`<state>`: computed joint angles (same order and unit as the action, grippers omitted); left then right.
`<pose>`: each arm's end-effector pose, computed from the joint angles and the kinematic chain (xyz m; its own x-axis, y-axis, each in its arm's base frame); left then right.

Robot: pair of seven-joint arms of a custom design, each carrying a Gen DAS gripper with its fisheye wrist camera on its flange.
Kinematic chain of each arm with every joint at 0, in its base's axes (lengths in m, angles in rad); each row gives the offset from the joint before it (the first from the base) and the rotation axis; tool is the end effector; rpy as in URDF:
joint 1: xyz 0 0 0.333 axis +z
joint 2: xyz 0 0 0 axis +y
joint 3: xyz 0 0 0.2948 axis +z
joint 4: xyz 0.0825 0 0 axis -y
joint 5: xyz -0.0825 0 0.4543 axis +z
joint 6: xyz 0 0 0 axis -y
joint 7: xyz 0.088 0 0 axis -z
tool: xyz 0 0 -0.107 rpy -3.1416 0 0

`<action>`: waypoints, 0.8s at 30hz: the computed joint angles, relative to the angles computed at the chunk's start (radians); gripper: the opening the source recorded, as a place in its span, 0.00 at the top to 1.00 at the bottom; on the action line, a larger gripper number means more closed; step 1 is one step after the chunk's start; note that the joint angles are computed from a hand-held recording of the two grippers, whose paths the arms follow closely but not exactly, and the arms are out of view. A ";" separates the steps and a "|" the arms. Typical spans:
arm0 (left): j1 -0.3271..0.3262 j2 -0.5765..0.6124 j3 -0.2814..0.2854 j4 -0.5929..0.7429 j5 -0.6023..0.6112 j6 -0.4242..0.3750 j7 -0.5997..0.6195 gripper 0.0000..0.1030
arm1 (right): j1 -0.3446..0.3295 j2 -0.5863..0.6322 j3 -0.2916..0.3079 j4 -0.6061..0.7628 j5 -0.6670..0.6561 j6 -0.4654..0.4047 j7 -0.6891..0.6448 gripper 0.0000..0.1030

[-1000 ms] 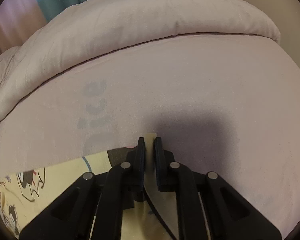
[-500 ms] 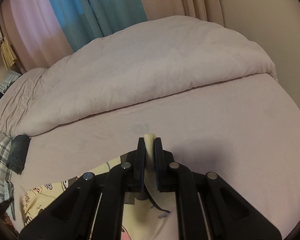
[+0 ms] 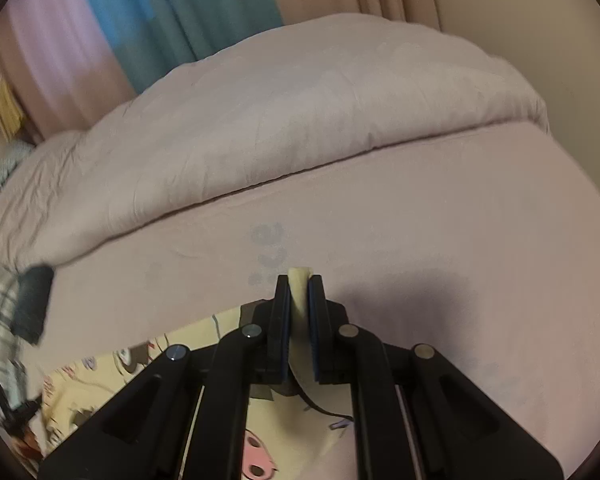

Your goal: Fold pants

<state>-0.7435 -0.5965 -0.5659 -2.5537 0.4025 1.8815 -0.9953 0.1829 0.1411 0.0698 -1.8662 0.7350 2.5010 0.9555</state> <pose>0.1598 -0.4121 0.3936 0.8064 -0.4324 0.4035 -0.2004 -0.8417 -0.5014 0.6765 0.1685 0.4421 0.4468 -0.8275 -0.3399 -0.7896 -0.1862 -0.5847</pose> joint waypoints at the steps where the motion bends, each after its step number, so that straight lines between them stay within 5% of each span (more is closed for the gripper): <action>1: 0.006 -0.004 -0.029 0.026 0.029 -0.042 -0.018 0.82 | -0.009 -0.008 0.005 -0.002 0.052 -0.009 -0.027 0.92; 4: 0.008 0.010 -0.096 0.117 0.110 -0.137 -0.038 0.82 | -0.032 -0.082 0.001 -0.037 0.218 -0.067 -0.166 0.92; 10: -0.008 0.254 -0.195 0.402 0.154 -0.386 -0.074 0.82 | -0.036 -0.350 -0.099 -0.235 0.326 -0.175 -0.342 0.92; 15: -0.082 0.373 -0.188 0.423 0.105 -0.321 -0.230 0.82 | -0.063 -0.524 -0.174 -0.467 0.221 -0.176 -0.379 0.91; 19: -0.133 0.389 -0.147 0.374 0.064 -0.203 -0.382 0.82 | -0.107 -0.529 -0.221 -0.599 0.142 -0.164 -0.323 0.91; 24: -0.174 0.392 -0.122 0.416 0.125 -0.297 -0.394 0.82 | -0.137 -0.513 -0.251 -0.637 0.164 -0.165 -0.288 0.91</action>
